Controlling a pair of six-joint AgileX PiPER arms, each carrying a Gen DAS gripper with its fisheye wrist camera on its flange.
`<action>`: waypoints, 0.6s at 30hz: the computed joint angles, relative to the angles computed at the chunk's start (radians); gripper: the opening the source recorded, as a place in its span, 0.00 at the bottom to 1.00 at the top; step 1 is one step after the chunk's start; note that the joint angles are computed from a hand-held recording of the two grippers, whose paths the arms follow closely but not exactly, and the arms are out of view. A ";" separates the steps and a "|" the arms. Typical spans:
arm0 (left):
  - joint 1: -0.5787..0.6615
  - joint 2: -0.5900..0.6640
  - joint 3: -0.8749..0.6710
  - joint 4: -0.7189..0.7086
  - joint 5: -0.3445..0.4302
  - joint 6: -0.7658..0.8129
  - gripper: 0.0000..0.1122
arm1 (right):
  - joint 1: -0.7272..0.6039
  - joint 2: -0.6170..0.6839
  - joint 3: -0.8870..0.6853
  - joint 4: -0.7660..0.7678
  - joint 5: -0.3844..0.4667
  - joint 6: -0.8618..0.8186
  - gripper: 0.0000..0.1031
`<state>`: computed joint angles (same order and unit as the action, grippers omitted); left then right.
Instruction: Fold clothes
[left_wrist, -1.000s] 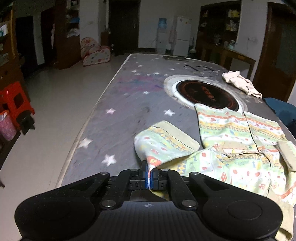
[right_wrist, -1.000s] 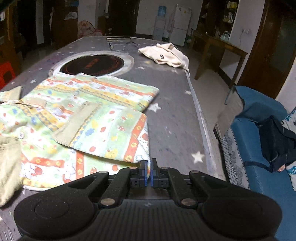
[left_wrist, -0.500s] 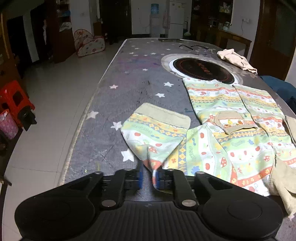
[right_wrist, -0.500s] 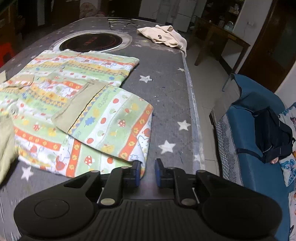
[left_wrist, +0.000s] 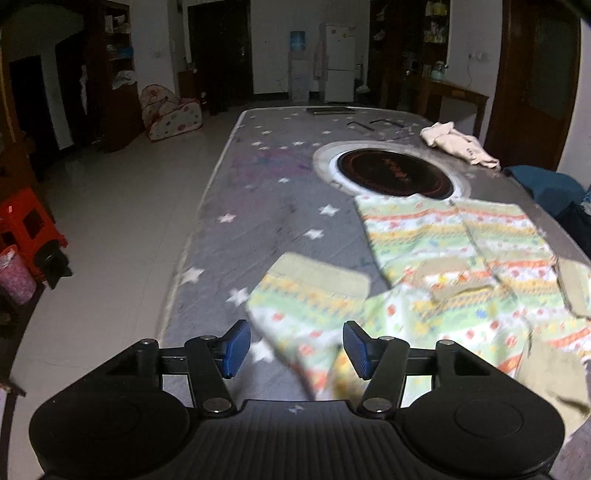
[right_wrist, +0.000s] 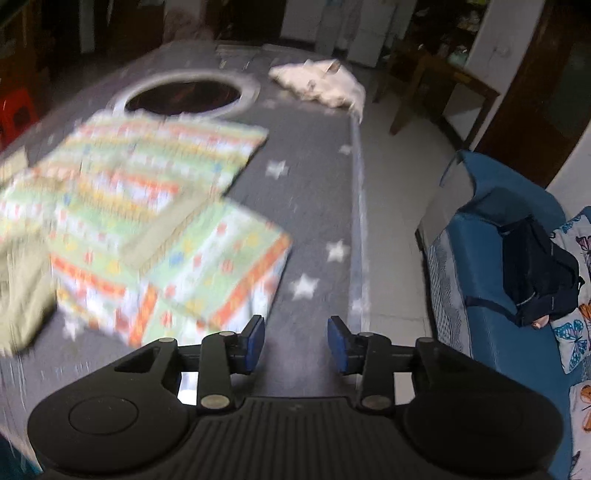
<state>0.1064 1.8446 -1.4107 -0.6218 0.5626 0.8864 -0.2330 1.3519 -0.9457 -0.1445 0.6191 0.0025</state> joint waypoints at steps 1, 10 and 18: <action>-0.021 0.025 -0.033 0.022 0.001 -0.028 0.52 | -0.004 0.011 -0.018 0.027 -0.010 -0.012 0.36; -0.184 0.229 -0.333 0.182 0.045 -0.222 0.51 | 0.070 0.248 -0.220 0.105 -0.105 -0.026 0.36; -0.275 0.546 -0.832 0.430 0.219 -0.510 0.51 | 0.089 0.471 -0.434 0.113 -0.099 0.016 0.36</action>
